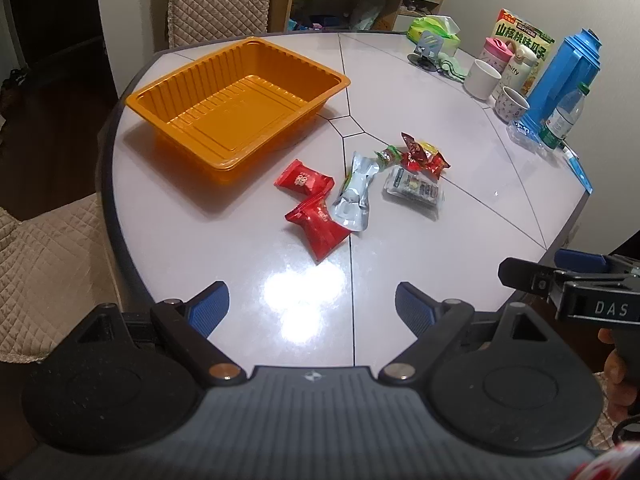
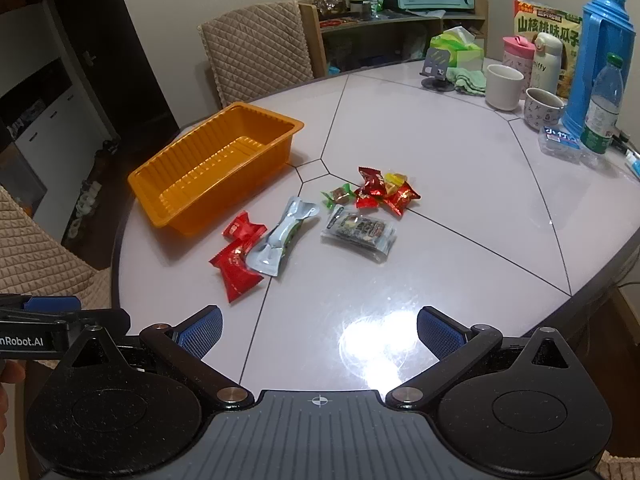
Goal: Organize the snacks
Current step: 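Grasp the red candy packet with the left gripper while the right grasps the clear nut packet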
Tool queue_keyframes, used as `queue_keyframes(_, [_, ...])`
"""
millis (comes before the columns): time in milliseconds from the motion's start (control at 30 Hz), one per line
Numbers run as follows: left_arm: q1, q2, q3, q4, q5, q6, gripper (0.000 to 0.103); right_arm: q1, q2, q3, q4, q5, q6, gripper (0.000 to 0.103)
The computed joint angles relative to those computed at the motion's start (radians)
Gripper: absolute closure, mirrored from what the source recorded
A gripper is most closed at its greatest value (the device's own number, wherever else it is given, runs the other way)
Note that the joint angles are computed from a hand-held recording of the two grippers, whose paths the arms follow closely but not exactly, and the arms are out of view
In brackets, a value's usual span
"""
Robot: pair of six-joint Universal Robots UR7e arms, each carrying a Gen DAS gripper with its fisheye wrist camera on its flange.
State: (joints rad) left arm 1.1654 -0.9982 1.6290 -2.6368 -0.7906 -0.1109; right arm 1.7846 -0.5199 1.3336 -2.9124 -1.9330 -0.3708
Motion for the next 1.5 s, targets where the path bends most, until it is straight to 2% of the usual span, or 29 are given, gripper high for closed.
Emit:
queue_keyframes(233, [0.025,0.070,-0.055,-0.044,-0.006,0.039,0.016,-0.037,0.030,-0.040,-0.011,0.049,-0.048,0.000])
queue_keyframes(533, [0.059,0.156,-0.137,-0.062,-0.009,0.026,0.027,-0.073,0.090,-0.157,0.045,0.100,-0.098,0.000])
queue_keyframes(933, [0.102,0.274,-0.273,-0.056,0.010,-0.045,0.033,-0.099,0.216,-0.418,0.223,0.119,-0.165,0.000])
queue_keyframes(1133, [0.109,0.339,-0.345,-0.046,0.069,-0.087,0.045,-0.113,0.280,-0.551,0.322,0.122,-0.192,0.001])
queue_keyframes(1167, [0.110,0.348,-0.358,-0.041,0.075,-0.095,0.046,-0.115,0.290,-0.572,0.340,0.127,-0.195,0.004])
queue_keyframes(1267, [0.115,0.370,-0.390,-0.028,0.084,-0.114,0.048,-0.122,0.324,-0.648,0.401,0.128,-0.205,0.010])
queue_keyframes(1500, [0.121,0.411,-0.450,0.001,0.108,-0.140,0.058,-0.132,0.403,-0.817,0.512,0.134,-0.225,0.011])
